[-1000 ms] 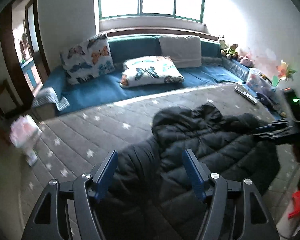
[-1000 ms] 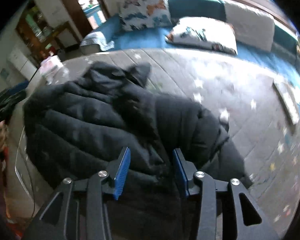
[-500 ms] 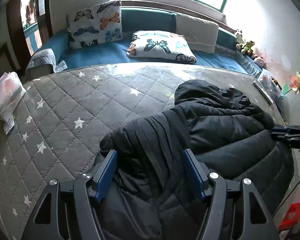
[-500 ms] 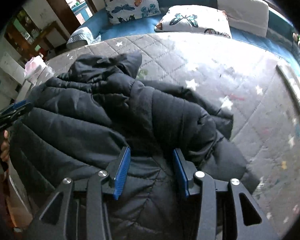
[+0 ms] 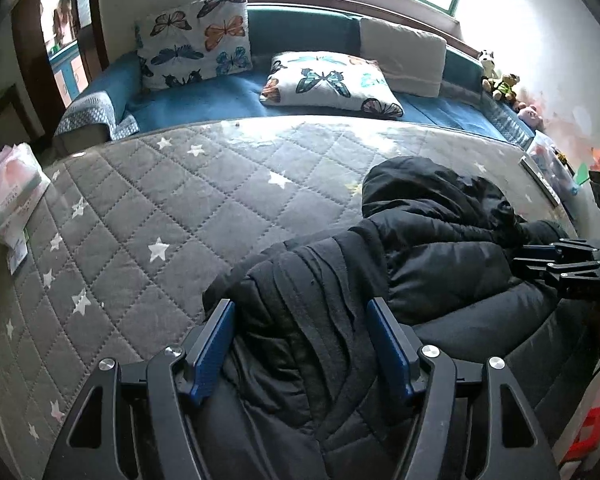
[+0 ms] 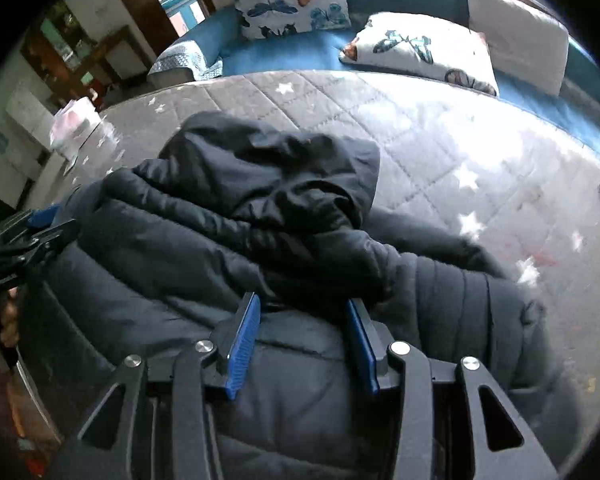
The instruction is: Fold large clothes
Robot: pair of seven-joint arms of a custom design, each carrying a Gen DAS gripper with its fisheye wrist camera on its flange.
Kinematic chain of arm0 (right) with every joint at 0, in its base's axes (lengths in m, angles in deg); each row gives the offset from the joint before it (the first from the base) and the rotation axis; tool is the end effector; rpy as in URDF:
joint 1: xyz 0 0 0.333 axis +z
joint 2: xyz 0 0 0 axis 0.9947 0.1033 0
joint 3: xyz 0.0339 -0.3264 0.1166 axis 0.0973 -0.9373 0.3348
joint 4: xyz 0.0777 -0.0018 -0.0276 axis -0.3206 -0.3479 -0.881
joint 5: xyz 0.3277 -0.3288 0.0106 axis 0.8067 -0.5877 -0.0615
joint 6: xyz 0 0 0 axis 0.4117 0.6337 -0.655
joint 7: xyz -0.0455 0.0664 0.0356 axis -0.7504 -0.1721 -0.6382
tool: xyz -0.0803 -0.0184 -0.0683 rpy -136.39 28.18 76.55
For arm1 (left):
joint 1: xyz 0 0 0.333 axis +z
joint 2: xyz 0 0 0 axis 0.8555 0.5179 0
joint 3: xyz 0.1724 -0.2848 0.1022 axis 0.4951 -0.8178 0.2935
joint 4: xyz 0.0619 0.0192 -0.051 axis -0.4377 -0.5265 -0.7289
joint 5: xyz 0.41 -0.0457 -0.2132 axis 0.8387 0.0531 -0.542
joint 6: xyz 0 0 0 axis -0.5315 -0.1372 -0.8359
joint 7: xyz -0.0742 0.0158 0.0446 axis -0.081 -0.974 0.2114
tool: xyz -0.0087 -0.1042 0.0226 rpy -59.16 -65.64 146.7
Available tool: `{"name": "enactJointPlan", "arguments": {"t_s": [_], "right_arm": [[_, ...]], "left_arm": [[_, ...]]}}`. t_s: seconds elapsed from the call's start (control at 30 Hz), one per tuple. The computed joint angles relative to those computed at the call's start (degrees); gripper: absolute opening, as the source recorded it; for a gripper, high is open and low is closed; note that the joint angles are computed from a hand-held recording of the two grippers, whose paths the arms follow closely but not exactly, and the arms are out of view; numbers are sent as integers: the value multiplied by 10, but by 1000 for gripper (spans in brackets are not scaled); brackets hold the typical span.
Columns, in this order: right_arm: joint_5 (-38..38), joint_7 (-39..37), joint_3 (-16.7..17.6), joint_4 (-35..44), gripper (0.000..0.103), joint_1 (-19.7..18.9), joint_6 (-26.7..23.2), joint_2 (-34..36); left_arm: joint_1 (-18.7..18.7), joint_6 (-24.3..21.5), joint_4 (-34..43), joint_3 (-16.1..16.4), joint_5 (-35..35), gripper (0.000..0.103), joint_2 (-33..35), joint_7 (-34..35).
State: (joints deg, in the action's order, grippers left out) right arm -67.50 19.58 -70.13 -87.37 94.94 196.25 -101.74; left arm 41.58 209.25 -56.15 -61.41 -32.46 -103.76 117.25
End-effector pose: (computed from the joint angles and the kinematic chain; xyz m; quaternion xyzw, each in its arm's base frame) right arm 0.4670 0.0839 0.5473 -0.7218 0.6524 -0.0846 0.2152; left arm 0.4197 -0.2512 0.5962 -0.5926 0.7646 -0.2338 0.0980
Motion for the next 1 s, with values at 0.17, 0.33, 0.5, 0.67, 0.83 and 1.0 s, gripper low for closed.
{"name": "enactJointPlan", "arguments": {"t_s": [0.17,0.33,0.5,0.67,0.83,1.0], "right_arm": [[-26,15,13,-14,48,-6,-32,-71],[-37,10,24,-47,49,10,-73,-164],[-50,14,34,-84,49,15,-115,-231],[-56,18,34,-114,49,17,-137,-274],[-53,28,22,-151,49,13,-121,-282],[-52,19,20,-182,49,12,-84,-286]], "left_arm": [[3,-3,-7,-11,27,72,-31,-3],[-3,-20,-15,-15,37,72,-87,-19],[-27,-42,-44,-10,23,72,-159,-22],[-48,-68,-86,-11,9,72,-218,-28],[-57,-72,-130,-7,-6,72,-240,-34],[-61,-54,-146,-18,-2,76,-242,-43]]}}
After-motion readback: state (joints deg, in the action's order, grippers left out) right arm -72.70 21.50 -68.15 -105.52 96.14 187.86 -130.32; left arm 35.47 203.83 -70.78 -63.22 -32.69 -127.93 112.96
